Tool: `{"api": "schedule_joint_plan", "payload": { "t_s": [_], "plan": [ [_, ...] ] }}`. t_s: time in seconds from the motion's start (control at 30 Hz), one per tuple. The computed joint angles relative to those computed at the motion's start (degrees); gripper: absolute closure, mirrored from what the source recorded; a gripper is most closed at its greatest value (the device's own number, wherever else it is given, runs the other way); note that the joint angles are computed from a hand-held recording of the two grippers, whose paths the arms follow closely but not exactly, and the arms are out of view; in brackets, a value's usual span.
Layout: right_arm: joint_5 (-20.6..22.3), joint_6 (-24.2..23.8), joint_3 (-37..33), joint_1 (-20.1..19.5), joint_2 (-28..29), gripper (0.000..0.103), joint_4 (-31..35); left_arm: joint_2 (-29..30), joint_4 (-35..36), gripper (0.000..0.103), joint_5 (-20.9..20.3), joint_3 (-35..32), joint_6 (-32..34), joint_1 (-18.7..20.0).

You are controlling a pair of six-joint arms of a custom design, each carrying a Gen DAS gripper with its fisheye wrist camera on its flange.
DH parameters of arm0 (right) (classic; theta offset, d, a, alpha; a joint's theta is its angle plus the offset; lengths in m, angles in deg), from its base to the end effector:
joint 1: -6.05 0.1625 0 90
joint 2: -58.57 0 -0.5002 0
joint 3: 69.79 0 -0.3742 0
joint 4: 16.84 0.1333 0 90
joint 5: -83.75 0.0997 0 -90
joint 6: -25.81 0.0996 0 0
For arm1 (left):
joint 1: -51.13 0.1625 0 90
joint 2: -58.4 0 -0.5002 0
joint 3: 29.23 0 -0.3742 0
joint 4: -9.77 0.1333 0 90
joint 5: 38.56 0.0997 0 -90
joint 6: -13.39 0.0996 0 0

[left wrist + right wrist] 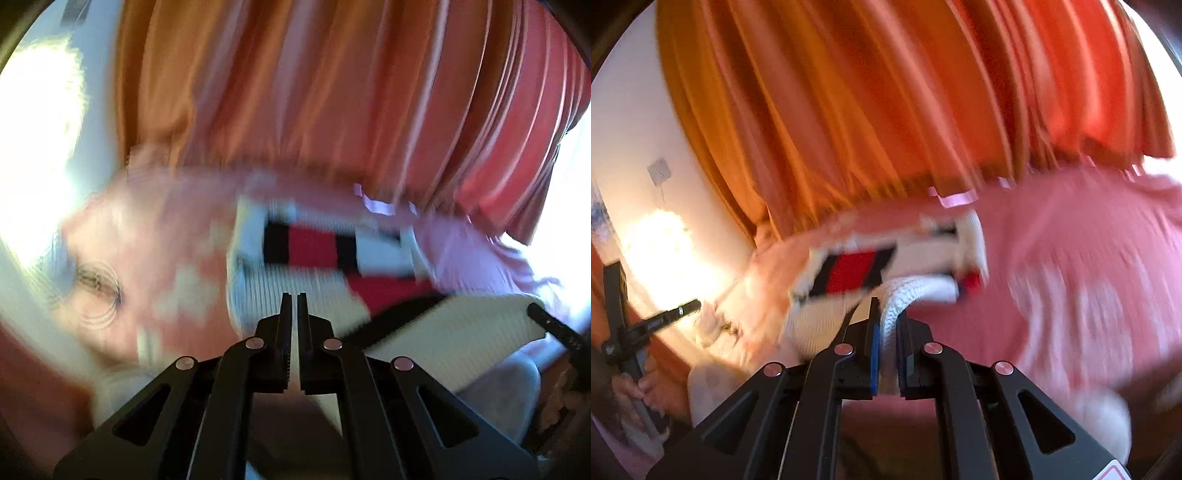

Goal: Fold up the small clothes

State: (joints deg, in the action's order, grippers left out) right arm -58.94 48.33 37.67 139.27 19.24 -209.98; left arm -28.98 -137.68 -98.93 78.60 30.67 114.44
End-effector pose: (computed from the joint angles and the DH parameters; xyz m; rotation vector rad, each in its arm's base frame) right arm 0.4795 -0.4312 0.1400 0.0618 -2.4053 1.2687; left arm -0.0638 -0.5334 0.5223 0.7425 2.4397 -0.9022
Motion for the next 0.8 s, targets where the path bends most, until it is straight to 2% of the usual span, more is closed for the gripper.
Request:
{"api": "schedule_joint_plan", "payload": {
  "t_s": [0.07, 0.1, 0.17, 0.2, 0.27, 0.3, 0.33, 0.43, 0.5, 0.57, 0.6, 0.63, 0.7, 0.8],
  "plan": [
    [-1.05, -6.53, -4.93, -3.60, 2.08, 0.097, -0.40, 5.90, -2.74, 0.101, 1.28, -4.20, 0.78, 0.57],
    [-0.18, -6.59, -6.27, -5.37, 2.48, 0.097, 0.57, 8.31, -0.51, 0.101, 0.39, -6.87, -0.46, 1.43],
    [3.26, -3.21, -6.36, -8.13, 2.23, 0.097, 1.28, 10.09, 3.96, 0.100, -0.91, -9.05, -3.55, 2.56],
    [4.38, -2.34, -5.81, -8.65, 2.15, 0.097, 0.95, 10.09, 7.37, 0.099, -3.32, -9.06, -4.57, 3.66],
    [3.16, -1.68, -4.95, -8.37, 2.58, 0.097, 1.91, 9.39, 9.78, 0.089, -4.09, -6.66, -6.34, 5.14],
    [2.72, -1.16, -4.47, -8.11, 2.61, 0.097, 2.44, 9.13, 11.95, 0.074, -4.74, -5.27, -8.27, 6.29],
    [2.43, 0.00, -3.58, -7.89, 2.50, 0.097, 2.98, 9.01, 14.34, 0.065, -5.75, -4.23, -10.29, 7.42],
    [1.35, 4.37, -1.54, -7.01, 2.56, 0.096, 5.53, 9.66, 21.41, 0.066, -9.32, -1.62, -16.77, 10.50],
    [0.96, 5.88, -0.87, -6.57, 2.61, 0.097, 6.72, 10.20, 21.60, 0.065, -12.79, -0.06, -19.28, 11.31],
    [1.57, 7.59, 0.24, -6.39, 2.28, 0.096, 7.01, 10.52, 19.40, 0.060, -14.94, 1.55, -19.86, 10.52],
    [1.56, 7.95, 0.47, -6.34, 2.26, 0.096, 7.03, 10.83, 17.83, 0.043, -14.95, 2.42, -19.62, 9.65],
    [1.48, 8.30, 0.82, -6.21, 2.22, 0.097, 6.72, 11.12, 15.40, 0.033, -13.81, 3.67, -20.18, 8.59],
    [1.62, 8.52, 1.12, -6.18, 2.28, 0.096, 6.30, 11.84, 12.34, 0.022, -11.74, 5.29, -21.00, 7.29],
    [1.95, 8.25, 1.42, -6.13, 2.37, 0.096, 5.57, 14.71, 13.53, 0.020, -8.73, 5.45, -25.61, 7.16]
  ]
}}
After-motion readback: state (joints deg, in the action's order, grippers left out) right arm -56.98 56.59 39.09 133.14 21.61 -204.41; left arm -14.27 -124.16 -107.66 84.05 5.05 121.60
